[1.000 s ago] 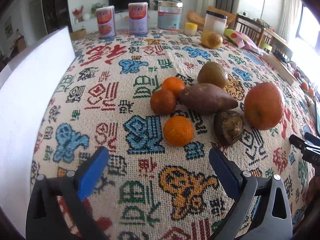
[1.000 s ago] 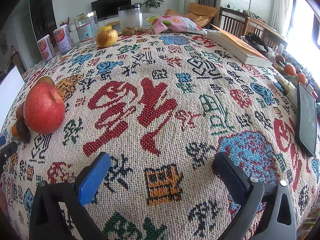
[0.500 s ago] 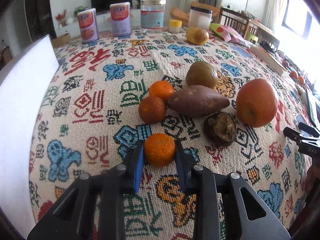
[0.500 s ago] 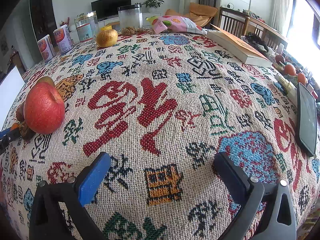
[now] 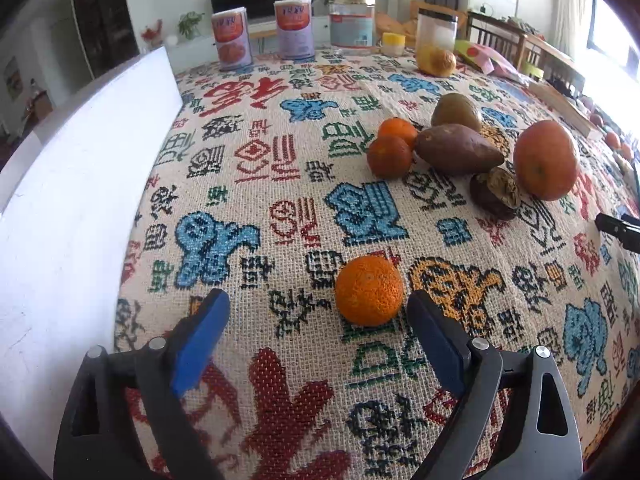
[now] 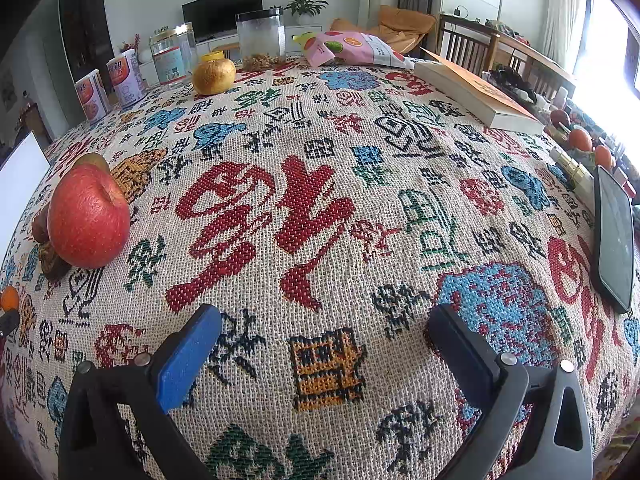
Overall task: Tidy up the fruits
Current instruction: 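Move the left tool to the tangerine while the right tool nears the wrinkled apple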
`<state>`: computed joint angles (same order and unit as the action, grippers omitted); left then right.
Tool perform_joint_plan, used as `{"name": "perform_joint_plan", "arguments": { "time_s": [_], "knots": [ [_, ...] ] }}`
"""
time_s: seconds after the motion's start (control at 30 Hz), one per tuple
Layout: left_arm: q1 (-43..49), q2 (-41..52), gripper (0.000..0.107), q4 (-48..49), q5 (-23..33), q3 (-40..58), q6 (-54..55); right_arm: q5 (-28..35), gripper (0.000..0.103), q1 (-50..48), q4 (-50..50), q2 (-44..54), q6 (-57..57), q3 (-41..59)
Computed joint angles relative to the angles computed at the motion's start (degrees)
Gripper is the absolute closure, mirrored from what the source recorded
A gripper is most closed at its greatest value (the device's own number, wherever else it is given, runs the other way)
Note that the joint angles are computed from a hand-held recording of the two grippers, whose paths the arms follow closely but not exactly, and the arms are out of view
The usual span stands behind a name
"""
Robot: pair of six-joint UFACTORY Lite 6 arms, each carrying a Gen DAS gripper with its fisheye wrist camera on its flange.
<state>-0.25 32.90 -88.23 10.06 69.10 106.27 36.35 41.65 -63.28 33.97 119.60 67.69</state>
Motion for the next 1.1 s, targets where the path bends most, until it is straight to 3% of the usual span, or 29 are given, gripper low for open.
{"name": "perform_joint_plan", "arguments": {
  "time_s": [0.17,0.3,1.1],
  "knots": [
    [0.8,2.2,0.005,10.2,0.5,2.7,-13.0,0.0,0.0,0.0,0.0,0.0,0.0,0.0],
    [0.4,1.8,0.004,4.1,-0.5,1.8,-7.3,0.0,0.0,0.0,0.0,0.0,0.0,0.0],
    [0.7,2.0,0.004,5.5,-0.1,2.1,-8.7,0.1,0.0,0.1,0.1,0.1,0.0,0.1]
  ]
}}
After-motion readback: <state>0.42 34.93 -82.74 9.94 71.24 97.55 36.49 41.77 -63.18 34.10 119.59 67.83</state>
